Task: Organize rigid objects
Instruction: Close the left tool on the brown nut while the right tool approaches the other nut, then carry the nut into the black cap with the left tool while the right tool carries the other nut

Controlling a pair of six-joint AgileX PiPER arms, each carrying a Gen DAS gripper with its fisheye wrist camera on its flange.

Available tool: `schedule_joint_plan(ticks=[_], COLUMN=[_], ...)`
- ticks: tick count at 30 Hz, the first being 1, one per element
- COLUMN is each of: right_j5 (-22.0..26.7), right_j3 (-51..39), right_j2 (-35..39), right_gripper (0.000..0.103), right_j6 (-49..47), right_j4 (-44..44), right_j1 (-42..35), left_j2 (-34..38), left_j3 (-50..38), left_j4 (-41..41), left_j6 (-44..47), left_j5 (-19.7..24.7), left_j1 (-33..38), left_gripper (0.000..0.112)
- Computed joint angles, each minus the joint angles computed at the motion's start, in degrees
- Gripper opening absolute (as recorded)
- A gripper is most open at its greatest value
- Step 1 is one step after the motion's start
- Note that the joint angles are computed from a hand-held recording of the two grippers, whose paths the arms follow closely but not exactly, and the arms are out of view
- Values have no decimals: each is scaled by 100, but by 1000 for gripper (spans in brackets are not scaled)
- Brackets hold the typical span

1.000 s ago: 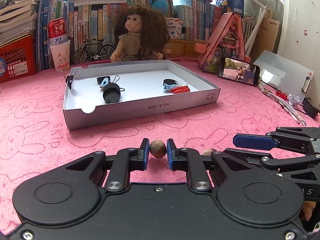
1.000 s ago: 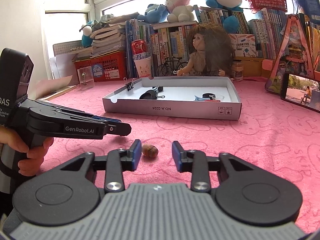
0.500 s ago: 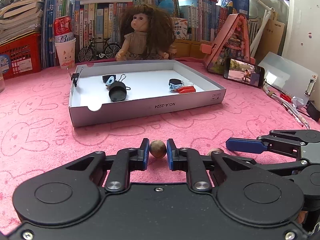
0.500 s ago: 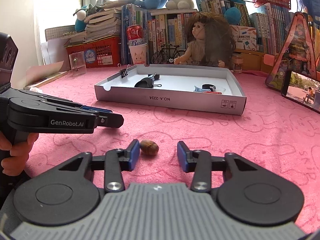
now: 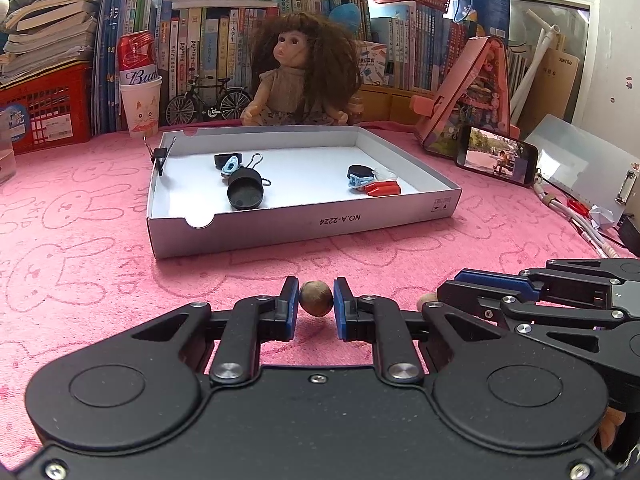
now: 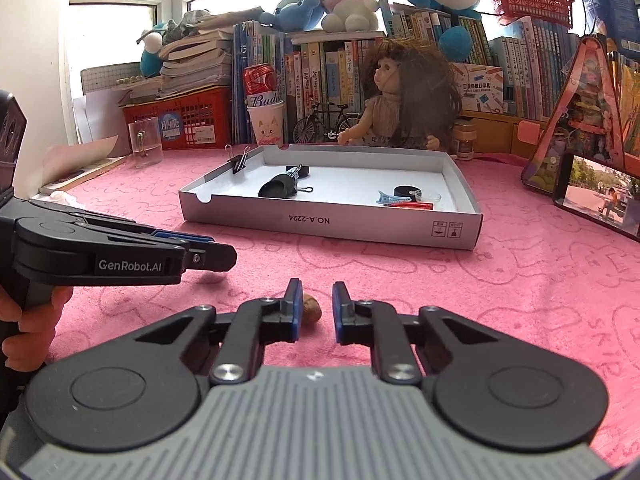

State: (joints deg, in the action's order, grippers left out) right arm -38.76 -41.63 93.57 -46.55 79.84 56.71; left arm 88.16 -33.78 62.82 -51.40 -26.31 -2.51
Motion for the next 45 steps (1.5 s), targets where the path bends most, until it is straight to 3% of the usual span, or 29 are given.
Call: schedule_joint_plan(ticks=[17,20,21,28,29,30,31,32,45], right_j5=[-154,11,30,442,511,569,577,550,200], right_j3=[11,218,216,-82,-184,-253,-274,-312,-424], right_j2=[-177,-322,-314,24,82,119,136,149,6], right_gripper=[18,29,42,64,64,47,39,24,23], right_j6=[-19,444,418,17,-207,-408,-465,-577,-637], right_j4=[83,-413,-407,-59,158,323,362,437,359], right_j1=[-307,-299,-256,-290,-315,-332,-328,-307,-461], left_j2=[67,80,87,98,96,92,93,93,168], left_j3=[-254,-263,-261,-217,-208,-209,-215,-222,-477], left_j4=[-144,-113,-127,-209,-257,-279,-284,-299,-349], left_j6=[-117,-127,-107,-5,45,59,56,60,-110], left_j5=[78,78,87,83,83,86,82,80,147], left_j1=[21,26,20,5,1,-3,3,9,56], left_gripper=[17,17,17,17,17,17,17,17,17])
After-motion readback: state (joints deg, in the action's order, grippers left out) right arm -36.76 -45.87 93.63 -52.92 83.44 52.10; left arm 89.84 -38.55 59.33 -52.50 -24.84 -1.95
